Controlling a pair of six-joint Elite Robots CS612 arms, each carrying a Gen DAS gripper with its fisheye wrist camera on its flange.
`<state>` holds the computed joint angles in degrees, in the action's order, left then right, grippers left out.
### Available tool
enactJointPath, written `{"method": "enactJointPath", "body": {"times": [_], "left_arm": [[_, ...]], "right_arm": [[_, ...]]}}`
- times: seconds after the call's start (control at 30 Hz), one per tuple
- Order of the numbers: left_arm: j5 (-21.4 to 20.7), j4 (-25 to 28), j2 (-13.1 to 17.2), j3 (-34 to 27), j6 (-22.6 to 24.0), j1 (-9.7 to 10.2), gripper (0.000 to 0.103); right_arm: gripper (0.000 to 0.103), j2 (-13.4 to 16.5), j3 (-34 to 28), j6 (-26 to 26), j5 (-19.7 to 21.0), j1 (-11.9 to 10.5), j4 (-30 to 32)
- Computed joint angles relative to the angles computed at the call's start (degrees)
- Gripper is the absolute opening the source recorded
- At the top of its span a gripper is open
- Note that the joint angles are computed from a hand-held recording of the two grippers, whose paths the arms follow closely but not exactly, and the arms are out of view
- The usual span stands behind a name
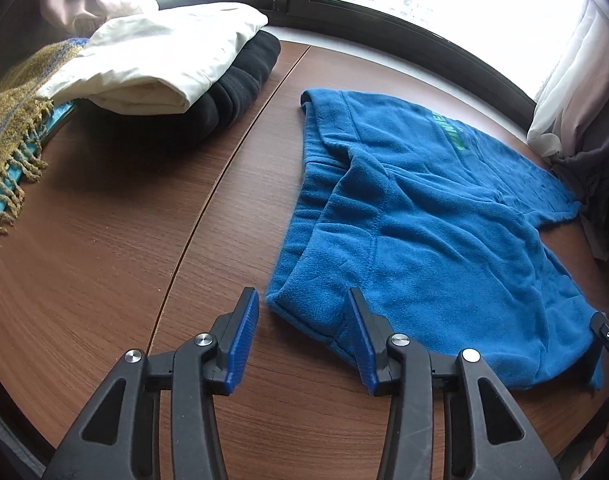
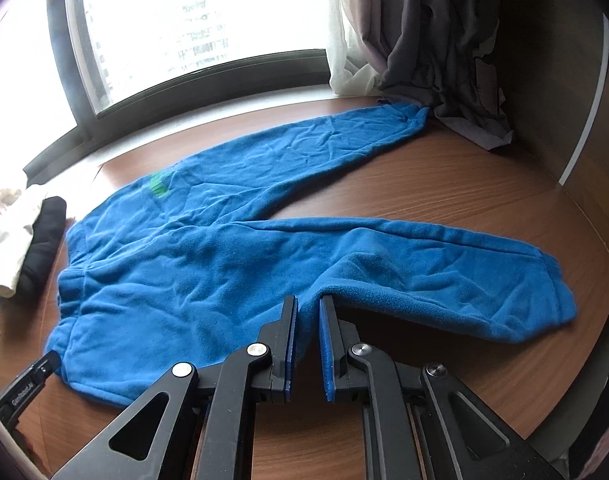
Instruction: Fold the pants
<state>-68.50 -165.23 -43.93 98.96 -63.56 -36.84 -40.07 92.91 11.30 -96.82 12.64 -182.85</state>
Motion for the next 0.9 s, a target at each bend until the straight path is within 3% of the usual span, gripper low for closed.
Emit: {"method": "enactJointPath", "body": {"times": [0.33,0.47,0.77,0.9], "left_arm": [[-2.2,-1.8,0.8,-0.4,-2.0,0.4,0.04],[-1.0,-2.3,0.5,-0.3,-1.5,0.17,0.021],[2.2,-5.8,-1.5,0.4,-1.2,-0.76,0.016],[4.3,-7.2,-2.3,-0.1,-1.1,-0.96,0.015]], "right_arm": [[0.012,0.3,-0.5,0.6,-0.5,0.2,1.3],[0.012,0.3,-0.4,0.4,-0.5,0.2,1.0],[0.011,-1.1,1.0,-1.5,-0.6,-0.3,-3.6],[0.004,-1.7,1.1,-2.6,0.0,-0.7,-8.0]]}}
